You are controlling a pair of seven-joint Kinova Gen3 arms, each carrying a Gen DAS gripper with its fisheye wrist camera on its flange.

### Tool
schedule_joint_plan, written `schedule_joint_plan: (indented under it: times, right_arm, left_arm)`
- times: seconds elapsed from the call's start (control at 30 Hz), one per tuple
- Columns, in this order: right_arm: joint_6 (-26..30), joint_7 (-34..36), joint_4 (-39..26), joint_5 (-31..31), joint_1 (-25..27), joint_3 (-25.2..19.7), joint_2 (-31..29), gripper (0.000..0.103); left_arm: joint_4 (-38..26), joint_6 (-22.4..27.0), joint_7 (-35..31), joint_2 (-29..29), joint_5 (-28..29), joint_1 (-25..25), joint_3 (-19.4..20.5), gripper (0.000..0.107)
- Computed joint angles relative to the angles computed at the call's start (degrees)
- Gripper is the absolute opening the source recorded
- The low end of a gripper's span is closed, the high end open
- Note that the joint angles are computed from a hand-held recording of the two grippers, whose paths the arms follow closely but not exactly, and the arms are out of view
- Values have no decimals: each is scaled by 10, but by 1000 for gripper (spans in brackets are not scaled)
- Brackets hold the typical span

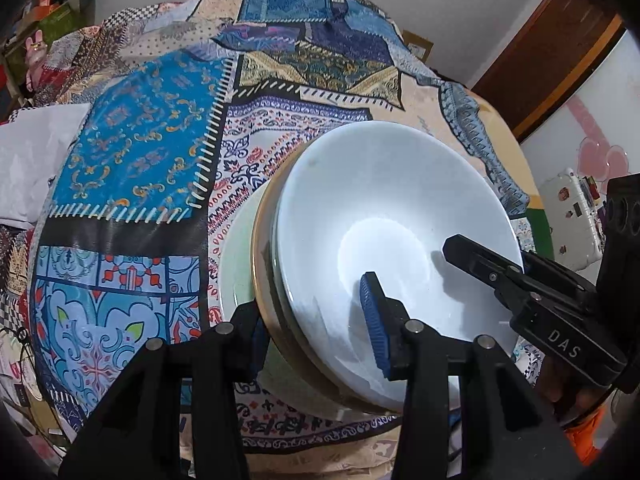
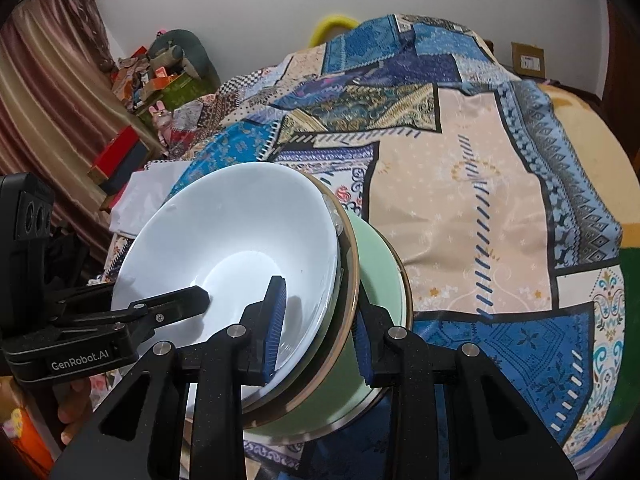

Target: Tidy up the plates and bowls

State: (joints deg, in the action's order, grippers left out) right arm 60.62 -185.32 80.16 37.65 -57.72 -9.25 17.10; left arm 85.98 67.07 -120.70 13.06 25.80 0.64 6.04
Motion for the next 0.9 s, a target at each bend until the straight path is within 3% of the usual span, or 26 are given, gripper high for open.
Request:
schedule_joint_plan:
  times: [0.27,0.37,0.5,0.9]
  right_arm:
    - [9,14,-4,3,-3,-1,3,32]
    - [41,12,-19,20,-18,2,8,32]
    - [95,-6,-39,65,-48,6,6,45]
    - [237,9,-129,223,-147,-4,10,46]
  left_arm:
    - [-11,17,-2,15,9,-8,1,42]
    - [5,-14,-11,-9,2,-5,-2,44]
    - [6,-17,-18,-30,20,-17,-9,53]
    - [62,-86,-130,-187,147,-34,-72,63]
